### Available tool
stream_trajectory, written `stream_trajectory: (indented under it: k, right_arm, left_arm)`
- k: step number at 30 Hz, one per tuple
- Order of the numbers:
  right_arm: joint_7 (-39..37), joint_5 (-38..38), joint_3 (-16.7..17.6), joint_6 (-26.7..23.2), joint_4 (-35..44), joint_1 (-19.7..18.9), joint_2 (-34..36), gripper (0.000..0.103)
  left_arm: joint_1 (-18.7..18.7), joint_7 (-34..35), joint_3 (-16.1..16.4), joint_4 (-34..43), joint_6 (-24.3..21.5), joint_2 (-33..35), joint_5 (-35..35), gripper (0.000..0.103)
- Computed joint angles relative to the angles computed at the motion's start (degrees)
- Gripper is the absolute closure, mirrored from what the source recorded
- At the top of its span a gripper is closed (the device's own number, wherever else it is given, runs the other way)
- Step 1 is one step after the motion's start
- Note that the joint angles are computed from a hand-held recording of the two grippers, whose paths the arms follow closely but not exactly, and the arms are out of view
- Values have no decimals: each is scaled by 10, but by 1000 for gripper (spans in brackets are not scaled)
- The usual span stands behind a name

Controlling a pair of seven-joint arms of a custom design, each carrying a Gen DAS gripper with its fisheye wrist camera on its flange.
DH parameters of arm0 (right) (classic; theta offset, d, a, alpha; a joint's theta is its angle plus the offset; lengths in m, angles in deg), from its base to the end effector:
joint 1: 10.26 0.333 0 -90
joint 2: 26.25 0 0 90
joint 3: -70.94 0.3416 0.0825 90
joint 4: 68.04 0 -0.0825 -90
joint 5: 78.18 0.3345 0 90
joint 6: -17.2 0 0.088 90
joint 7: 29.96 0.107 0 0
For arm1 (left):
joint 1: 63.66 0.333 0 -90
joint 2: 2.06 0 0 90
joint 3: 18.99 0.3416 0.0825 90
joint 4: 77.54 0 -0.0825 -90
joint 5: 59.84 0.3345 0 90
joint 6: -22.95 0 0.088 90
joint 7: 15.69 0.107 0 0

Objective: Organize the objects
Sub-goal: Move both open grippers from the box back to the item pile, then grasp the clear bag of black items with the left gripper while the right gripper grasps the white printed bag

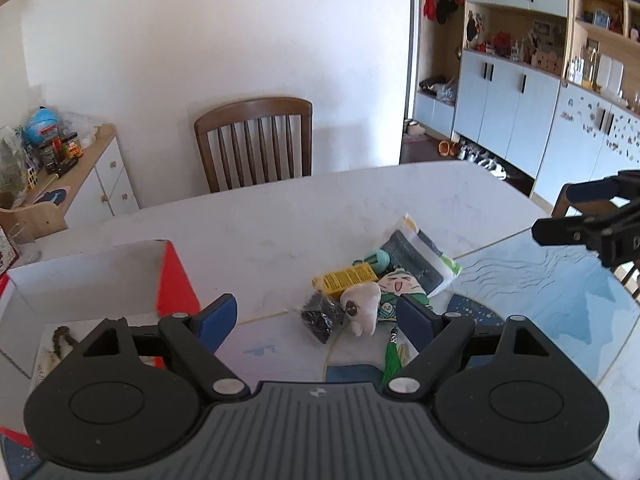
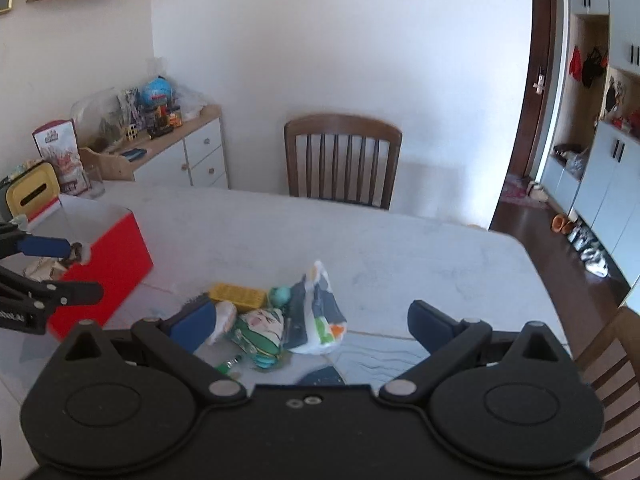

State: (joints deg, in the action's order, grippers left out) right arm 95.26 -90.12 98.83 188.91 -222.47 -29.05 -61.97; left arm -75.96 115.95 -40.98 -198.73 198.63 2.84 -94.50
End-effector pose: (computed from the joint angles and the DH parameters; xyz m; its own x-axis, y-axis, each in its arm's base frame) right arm 0.3446 0.1020 0.5425 -0.2012 -0.9792 -0.0247 -0.5950 0.1422 -0.7910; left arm 0.4914 -0.2720 0.5241 -0.6500 -0.7590 -0.0364 -0.4612 0.4321 -0.7749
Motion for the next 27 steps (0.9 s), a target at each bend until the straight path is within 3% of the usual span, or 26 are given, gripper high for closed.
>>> stream_trajectory:
  k: [5, 13, 15, 19, 22, 27]
  right_arm:
    - [-10, -6, -6, 14, -5, -11, 29, 6]
    - [-22, 3, -25, 43, 5, -10, 111, 19]
    - [-16, 1, -24, 48, 13, -17, 133, 22]
    - [9, -29, 4, 57, 35, -57, 173, 25]
    - [34, -57, 11, 56, 54, -73, 204, 29]
    - [97, -132, 44, 62, 82, -118, 240, 32]
  left_arm:
    - [-14, -79, 11, 11, 19, 40, 86, 16]
    - [-70, -238, 85, 54, 15, 105, 245, 16]
    - [-95, -274, 118, 70, 11, 122, 289, 16]
    - [-103, -311, 136, 103, -2, 152, 341, 16]
    - [-89, -334, 124, 128, -23, 170, 355, 16]
    - [-47, -362, 77, 165, -61, 196, 357, 16]
